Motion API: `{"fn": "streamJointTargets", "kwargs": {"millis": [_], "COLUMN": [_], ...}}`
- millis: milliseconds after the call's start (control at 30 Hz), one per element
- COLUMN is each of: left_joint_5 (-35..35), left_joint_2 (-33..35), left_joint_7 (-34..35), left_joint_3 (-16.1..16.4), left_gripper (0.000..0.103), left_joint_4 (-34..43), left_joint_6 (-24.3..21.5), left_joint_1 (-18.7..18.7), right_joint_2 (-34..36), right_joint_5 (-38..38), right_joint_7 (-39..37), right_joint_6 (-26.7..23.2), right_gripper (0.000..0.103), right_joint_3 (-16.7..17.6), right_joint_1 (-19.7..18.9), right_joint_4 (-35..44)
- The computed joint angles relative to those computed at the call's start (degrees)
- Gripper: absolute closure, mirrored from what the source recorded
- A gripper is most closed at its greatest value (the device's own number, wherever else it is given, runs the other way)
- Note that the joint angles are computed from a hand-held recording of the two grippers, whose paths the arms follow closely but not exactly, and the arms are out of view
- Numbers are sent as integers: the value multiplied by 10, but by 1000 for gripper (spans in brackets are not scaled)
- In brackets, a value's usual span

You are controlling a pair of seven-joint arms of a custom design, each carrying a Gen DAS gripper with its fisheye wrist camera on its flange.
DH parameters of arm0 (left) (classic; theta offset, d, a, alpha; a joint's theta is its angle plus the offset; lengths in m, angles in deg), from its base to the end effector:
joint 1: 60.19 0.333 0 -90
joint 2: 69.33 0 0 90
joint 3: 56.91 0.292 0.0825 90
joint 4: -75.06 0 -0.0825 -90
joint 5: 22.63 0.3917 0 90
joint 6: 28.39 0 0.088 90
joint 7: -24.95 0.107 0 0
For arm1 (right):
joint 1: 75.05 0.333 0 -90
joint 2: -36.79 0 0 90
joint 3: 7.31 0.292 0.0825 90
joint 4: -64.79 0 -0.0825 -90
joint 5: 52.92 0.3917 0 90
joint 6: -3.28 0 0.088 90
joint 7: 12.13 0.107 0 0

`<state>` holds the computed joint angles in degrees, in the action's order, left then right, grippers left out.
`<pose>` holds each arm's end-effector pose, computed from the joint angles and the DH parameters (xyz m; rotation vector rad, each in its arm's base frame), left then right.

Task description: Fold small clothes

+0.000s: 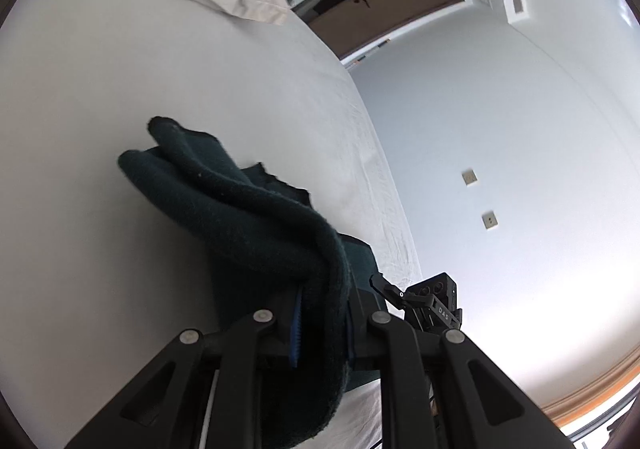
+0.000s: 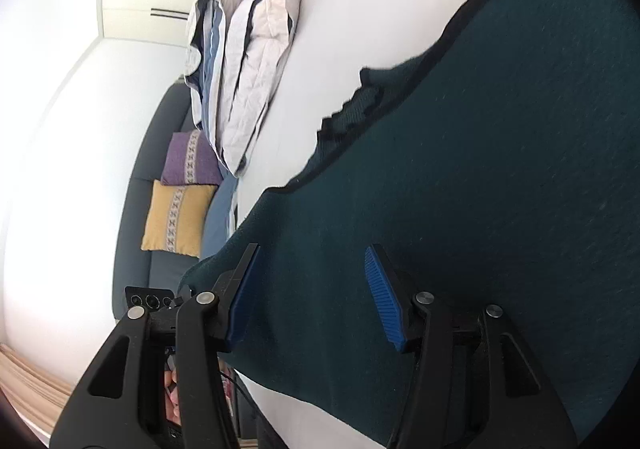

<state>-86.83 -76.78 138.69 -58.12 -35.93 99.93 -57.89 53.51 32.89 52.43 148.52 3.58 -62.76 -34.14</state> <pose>0.5731 -0.0161 0.5775 1.9247 -1.6532 1.4746 0.6302 0.2456 0.4373 -1.1760 1.5966 0.5861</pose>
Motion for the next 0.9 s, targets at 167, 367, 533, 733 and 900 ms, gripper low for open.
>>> {"fn": "streamJointTargets", "kwargs": {"millis": [167, 367, 533, 733, 900], "left_joint_5": [16, 6, -84, -37, -35], "left_joint_2": [87, 183, 115, 73, 68], "left_joint_7": [2, -10, 87, 82, 65], "left_joint_3": [-59, -112, -105, -74, -66], "left_gripper": [86, 77, 55, 53, 53], "left_joint_4": [96, 161, 93, 40, 10], "left_joint_6": [25, -9, -11, 26, 43], "left_joint_1": [-51, -64, -45, -52, -55], "right_joint_2": [-12, -2, 15, 31, 37], "right_joint_5": [14, 104, 80, -14, -193], "right_joint_7": [32, -19, -14, 34, 139], "right_joint_6": [-52, -126, -141, -125, -73], "right_gripper": [48, 46, 46, 47, 74], "right_joint_3": [-24, -34, -39, -35, -34], "right_joint_1": [-40, -79, -78, -68, -34], "right_joint_4": [-21, -40, -16, 28, 55]}}
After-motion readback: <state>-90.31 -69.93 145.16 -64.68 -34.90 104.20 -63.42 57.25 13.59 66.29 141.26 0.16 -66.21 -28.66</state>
